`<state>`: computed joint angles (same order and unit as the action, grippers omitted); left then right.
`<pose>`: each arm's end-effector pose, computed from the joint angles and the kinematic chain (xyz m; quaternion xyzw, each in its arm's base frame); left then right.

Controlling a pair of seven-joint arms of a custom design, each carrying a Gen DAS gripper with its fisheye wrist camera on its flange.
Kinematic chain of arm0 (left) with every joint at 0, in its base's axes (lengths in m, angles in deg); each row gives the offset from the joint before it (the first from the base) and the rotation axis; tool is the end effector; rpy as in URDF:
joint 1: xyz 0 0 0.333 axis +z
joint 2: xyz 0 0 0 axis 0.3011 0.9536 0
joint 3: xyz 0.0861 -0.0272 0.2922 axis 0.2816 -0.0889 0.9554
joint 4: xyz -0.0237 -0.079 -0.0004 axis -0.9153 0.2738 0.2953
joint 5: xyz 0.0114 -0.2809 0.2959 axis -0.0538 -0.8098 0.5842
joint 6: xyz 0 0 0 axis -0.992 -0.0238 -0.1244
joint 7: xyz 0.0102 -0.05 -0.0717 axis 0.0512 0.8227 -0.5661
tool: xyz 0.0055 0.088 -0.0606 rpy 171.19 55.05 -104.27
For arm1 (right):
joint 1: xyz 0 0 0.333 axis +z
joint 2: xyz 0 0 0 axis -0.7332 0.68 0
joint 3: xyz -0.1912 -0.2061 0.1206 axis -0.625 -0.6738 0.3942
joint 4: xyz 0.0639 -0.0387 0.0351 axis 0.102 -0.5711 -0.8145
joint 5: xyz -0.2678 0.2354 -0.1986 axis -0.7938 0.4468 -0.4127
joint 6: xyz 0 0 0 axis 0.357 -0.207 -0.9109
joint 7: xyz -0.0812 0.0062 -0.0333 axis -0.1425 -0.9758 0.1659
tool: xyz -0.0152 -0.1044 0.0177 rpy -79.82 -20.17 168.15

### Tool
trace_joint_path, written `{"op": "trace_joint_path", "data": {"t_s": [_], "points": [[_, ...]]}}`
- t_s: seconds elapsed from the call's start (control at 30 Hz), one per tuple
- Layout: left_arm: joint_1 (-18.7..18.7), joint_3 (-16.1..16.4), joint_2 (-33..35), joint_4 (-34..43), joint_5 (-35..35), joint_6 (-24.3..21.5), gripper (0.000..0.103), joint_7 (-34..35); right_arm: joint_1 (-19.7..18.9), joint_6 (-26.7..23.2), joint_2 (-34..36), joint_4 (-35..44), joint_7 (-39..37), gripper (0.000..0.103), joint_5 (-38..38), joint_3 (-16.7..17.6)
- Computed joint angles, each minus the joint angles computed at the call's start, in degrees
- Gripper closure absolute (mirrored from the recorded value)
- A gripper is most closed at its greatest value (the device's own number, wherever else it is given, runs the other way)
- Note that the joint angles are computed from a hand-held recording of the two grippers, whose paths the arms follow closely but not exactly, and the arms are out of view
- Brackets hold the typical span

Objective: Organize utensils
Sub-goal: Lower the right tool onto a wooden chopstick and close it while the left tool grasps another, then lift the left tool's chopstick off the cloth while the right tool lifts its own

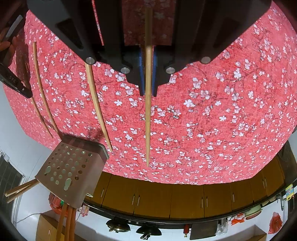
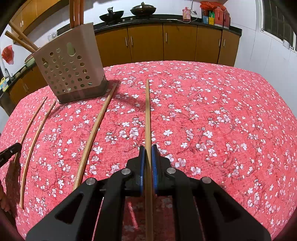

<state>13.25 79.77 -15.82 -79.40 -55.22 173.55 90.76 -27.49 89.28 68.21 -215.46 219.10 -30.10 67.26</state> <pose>0.5615 -0.1046 0.3941 -0.6313 0.6946 -0.3023 0.1658 0.5062 0.2650 0.3838 -0.5733 0.7383 -0.2446 0.2579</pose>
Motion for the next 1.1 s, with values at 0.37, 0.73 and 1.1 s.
{"op": "trace_joint_path", "data": {"t_s": [0.37,0.73,1.1], "points": [[-0.2,0.3,-0.5,-0.7,3.1,0.2,0.093,-2.6,0.2,-1.0,-0.1,0.1,-0.2,0.094,0.1,0.2],[-0.7,0.9,-1.5,-2.5,14.9,1.1,0.092,-12.1,-0.2,0.9,-1.0,-1.2,0.8,0.094,-0.1,0.1],[-1.8,2.4,-5.7,-3.3,6.6,-1.1,0.095,-3.8,-2.7,0.2,-8.7,-4.1,8.9,0.095,-10.2,2.7]]}}
